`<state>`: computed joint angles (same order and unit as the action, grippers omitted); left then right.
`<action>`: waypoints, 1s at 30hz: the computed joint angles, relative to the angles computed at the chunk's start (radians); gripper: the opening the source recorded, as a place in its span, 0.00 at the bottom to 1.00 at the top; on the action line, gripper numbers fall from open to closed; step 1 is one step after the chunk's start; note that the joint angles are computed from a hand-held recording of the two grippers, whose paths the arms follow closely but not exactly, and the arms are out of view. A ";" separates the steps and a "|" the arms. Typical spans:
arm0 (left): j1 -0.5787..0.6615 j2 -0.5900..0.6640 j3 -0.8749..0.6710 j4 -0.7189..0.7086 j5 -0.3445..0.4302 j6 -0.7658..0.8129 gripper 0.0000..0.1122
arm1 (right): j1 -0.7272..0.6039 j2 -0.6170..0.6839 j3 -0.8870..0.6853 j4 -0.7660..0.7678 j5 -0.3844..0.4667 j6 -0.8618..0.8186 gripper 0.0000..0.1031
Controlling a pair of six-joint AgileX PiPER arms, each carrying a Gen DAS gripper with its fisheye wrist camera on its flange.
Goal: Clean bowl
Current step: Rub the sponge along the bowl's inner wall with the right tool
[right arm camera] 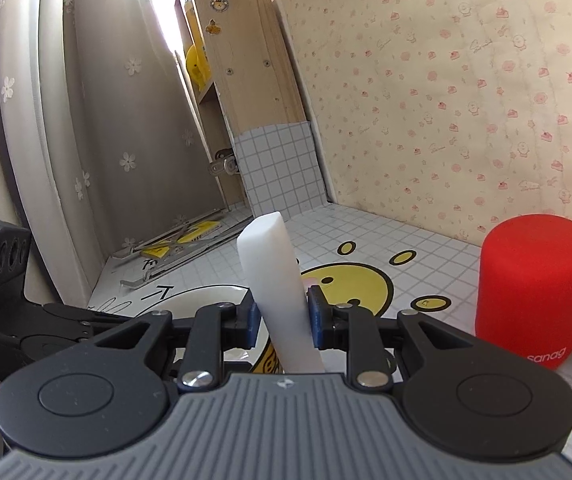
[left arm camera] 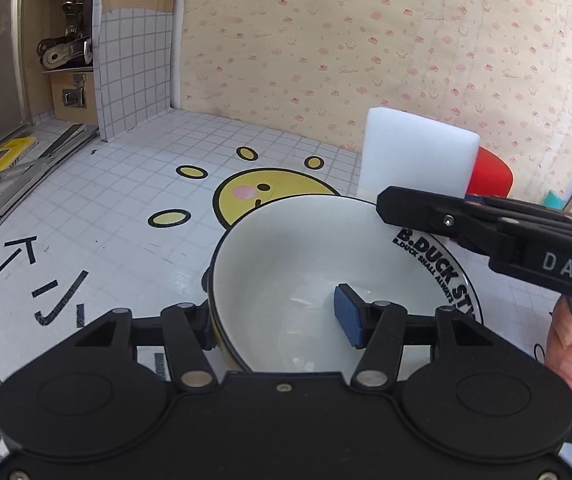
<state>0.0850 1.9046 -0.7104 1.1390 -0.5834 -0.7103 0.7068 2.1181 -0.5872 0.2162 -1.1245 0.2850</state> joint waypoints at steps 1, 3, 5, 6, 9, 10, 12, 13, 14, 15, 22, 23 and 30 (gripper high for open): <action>-0.006 0.000 0.001 -0.014 0.001 0.007 0.54 | 0.000 -0.002 0.005 0.003 -0.003 0.000 0.26; -0.025 0.003 -0.004 -0.036 0.010 0.007 0.54 | 0.007 -0.009 0.012 0.026 0.000 -0.010 0.26; -0.043 0.007 -0.008 -0.063 0.018 0.008 0.54 | 0.007 -0.013 0.022 0.039 -0.007 -0.011 0.26; -0.048 0.007 -0.006 -0.078 0.021 0.011 0.54 | 0.004 -0.012 0.028 0.040 -0.017 -0.006 0.26; -0.037 0.009 -0.010 -0.036 0.019 -0.036 0.56 | -0.006 -0.010 0.037 0.027 -0.034 0.005 0.26; -0.026 0.010 -0.018 0.006 0.014 -0.063 0.56 | -0.008 -0.008 0.039 0.024 -0.039 0.007 0.26; 0.001 0.018 -0.042 0.093 0.000 -0.080 0.56 | 0.031 -0.025 0.035 0.079 -0.014 -0.006 0.26; 0.012 0.024 -0.058 0.139 -0.010 -0.091 0.56 | 0.035 -0.028 0.035 0.083 -0.011 -0.009 0.26; 0.020 0.033 -0.086 0.199 -0.011 -0.129 0.56 | 0.036 -0.031 0.036 0.083 -0.009 -0.011 0.26; 0.027 0.043 -0.116 0.262 -0.013 -0.173 0.56 | 0.037 -0.034 0.038 0.084 -0.006 -0.015 0.26; 0.023 0.067 -0.188 0.405 -0.034 -0.235 0.57 | 0.031 -0.045 0.063 0.070 -0.012 -0.022 0.26; 0.025 0.070 -0.196 0.430 -0.036 -0.285 0.56 | 0.030 -0.044 0.064 0.071 -0.015 -0.023 0.26; 0.016 0.039 -0.114 0.277 -0.015 -0.174 0.56 | 0.034 -0.011 0.010 0.095 -0.011 -0.039 0.26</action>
<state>0.1013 1.9435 -0.8241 1.4165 -0.5987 -0.8847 0.7404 2.1072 -0.5777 0.3109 -1.1357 0.2462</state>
